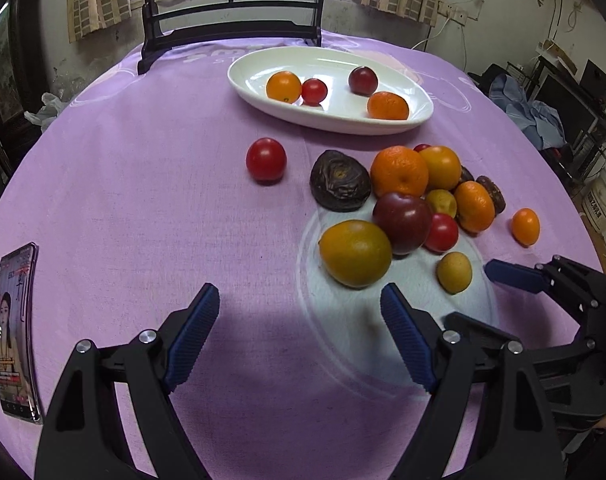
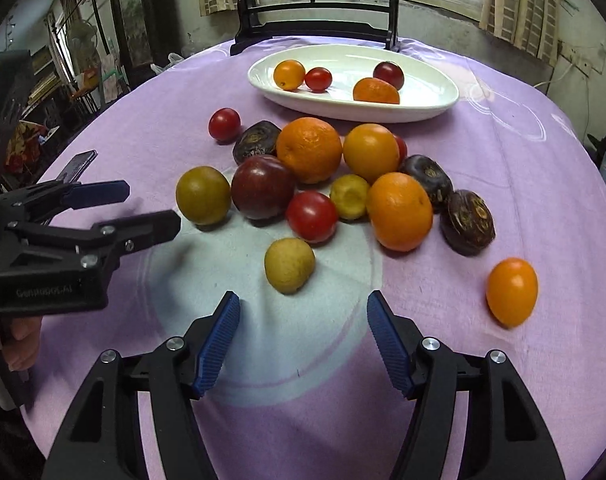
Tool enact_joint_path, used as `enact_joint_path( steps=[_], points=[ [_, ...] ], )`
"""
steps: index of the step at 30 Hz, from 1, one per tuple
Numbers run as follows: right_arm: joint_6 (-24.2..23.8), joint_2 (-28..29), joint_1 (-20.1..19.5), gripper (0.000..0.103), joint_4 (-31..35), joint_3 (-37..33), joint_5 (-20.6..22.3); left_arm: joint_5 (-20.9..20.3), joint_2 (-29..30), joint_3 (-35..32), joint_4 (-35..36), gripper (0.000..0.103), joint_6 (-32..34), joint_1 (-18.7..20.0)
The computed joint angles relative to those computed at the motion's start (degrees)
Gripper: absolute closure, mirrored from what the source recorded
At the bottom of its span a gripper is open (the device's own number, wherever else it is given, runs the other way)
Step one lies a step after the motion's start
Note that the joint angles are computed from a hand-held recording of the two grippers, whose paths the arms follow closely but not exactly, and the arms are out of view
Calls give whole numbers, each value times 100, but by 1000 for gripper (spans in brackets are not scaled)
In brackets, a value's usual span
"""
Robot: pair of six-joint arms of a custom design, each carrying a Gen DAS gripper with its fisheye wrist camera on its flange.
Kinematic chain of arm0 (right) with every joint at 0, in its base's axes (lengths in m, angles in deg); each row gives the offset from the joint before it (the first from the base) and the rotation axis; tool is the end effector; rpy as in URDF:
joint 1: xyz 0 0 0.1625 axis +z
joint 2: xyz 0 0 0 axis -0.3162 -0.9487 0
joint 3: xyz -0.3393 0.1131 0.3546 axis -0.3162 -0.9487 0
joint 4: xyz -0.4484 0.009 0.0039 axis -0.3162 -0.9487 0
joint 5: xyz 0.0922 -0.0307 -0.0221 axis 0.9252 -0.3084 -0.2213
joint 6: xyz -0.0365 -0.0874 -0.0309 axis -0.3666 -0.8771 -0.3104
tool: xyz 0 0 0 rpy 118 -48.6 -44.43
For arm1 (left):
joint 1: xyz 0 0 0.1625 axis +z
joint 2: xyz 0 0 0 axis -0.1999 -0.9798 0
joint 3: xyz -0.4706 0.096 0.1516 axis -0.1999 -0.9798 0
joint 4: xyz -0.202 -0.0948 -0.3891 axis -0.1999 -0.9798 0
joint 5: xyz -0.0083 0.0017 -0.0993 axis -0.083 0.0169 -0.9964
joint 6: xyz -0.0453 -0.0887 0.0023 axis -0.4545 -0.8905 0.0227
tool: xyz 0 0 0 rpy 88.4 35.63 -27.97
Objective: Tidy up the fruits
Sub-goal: 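Grasp the small yellow plum with the right gripper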
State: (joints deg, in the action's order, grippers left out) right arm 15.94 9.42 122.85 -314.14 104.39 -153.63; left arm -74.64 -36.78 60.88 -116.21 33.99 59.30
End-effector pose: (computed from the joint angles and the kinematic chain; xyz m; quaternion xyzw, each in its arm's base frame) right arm 0.1512 -0.3364 0.0560 0.0688 -0.8894 0.2819 0.3532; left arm -0.1374 -0.4258 0.0705 0.3552 0.8942 -0.1445 0.2310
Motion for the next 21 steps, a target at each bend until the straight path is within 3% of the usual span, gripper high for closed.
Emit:
enact_joint_path(
  steps=[6,8,9,11,14,21],
  points=[
    [-259,11,22,59,229,-335,-210,-52,57,-81,-53,23,-10,156],
    [-308,6,24,75,277,-398,-164,-72,44,-110,31,23,-92,170],
    [-332,8,36,77,269,-391,-161,-46,48,-107,25,23,-105,157],
    [-353,21,57,77,253,-371,-171,-6,39,-100,52,23,-104,122],
    [-104,-188,-50,77,276,-129,229,-100,-15,-114,217,23,-169,100],
    [-54,-210,-266,77,-556,282,521,-78,176,-159,238,23,-234,-29]
  ],
)
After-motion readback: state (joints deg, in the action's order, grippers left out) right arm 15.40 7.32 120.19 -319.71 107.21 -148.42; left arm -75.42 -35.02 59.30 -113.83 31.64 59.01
